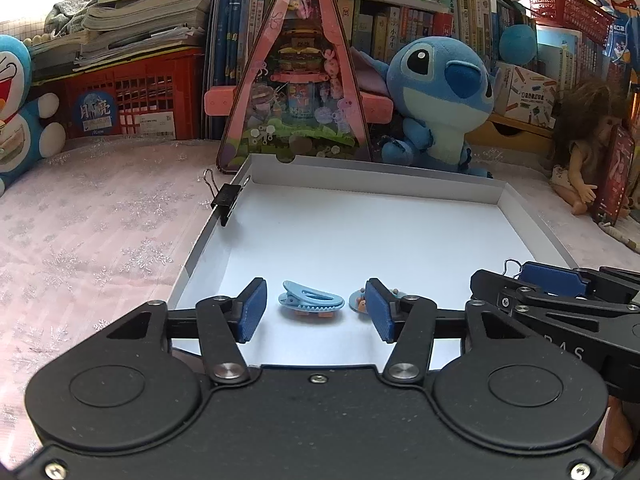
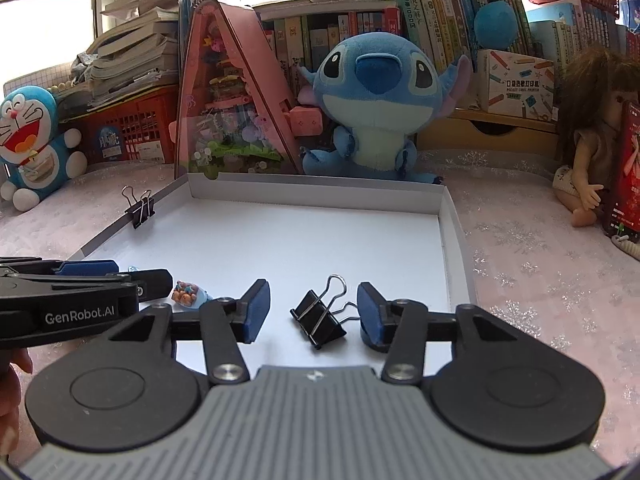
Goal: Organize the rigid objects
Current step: 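Open the left gripper releasing the hair clip while the right gripper releases the binder clip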
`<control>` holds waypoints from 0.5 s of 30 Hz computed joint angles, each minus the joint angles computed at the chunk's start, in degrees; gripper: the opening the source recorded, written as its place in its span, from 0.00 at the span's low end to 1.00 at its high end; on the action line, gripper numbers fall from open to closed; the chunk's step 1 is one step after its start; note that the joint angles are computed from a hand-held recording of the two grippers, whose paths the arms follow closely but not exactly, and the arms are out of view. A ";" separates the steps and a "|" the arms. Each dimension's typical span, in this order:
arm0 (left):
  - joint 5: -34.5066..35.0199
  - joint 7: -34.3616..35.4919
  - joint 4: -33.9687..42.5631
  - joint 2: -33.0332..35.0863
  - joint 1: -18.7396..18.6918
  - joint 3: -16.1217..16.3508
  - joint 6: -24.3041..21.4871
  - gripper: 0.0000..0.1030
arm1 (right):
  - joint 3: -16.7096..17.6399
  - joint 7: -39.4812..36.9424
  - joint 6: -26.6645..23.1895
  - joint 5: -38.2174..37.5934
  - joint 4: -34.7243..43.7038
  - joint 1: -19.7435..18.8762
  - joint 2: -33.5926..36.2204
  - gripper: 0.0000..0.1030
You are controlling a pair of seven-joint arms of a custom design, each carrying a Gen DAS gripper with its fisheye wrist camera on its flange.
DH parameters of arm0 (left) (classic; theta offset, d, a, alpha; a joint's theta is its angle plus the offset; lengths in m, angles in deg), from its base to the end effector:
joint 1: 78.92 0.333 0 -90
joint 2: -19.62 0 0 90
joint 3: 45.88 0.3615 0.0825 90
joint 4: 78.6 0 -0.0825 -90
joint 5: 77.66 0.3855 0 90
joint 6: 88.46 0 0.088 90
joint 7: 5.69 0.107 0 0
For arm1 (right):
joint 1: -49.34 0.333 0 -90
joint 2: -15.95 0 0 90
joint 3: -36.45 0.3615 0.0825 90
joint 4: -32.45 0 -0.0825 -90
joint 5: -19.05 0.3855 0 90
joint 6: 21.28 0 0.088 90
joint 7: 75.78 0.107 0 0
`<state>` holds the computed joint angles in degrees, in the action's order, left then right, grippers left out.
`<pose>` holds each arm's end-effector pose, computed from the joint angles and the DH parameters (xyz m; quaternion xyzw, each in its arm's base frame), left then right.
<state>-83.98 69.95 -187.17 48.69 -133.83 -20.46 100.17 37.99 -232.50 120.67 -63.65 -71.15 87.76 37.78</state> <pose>0.5920 -0.3809 0.4105 -0.5266 0.7161 -0.3916 0.2377 0.5250 0.4416 0.4018 -0.5584 0.6718 -0.3462 0.3420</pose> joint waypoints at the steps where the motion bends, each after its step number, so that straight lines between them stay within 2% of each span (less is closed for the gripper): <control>1: 0.00 0.10 -0.45 -0.26 -0.43 0.36 0.54 0.59 | -0.05 0.34 -0.26 -0.29 -0.11 0.15 -0.14 0.64; 3: -0.38 0.95 -1.28 -0.87 -0.38 -0.05 1.78 0.66 | -0.01 1.04 -0.47 -0.93 -0.50 0.26 -0.56 0.67; 5: -1.28 2.57 -2.13 -1.57 -0.23 -0.67 3.02 0.68 | 0.15 1.56 -0.96 -1.50 -0.91 0.33 -0.99 0.69; 11: -5.76 7.34 -4.39 -3.09 -2.61 0.60 4.90 0.73 | 1.06 3.30 -2.12 -2.80 -2.89 0.16 -2.85 0.77; 13: -6.90 8.85 -5.32 -3.94 -2.32 -0.25 5.44 0.73 | 1.49 3.99 -2.54 -3.25 -3.70 0.00 -3.55 0.79; 15: -7.36 10.23 -6.27 -5.00 -0.65 -2.51 6.14 0.73 | 1.95 4.63 -2.90 -3.78 -4.62 -0.17 -4.32 0.80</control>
<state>-91.33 80.18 -193.44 43.69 -134.48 -22.97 106.31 39.94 -227.86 117.77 -67.43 -75.77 87.58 33.46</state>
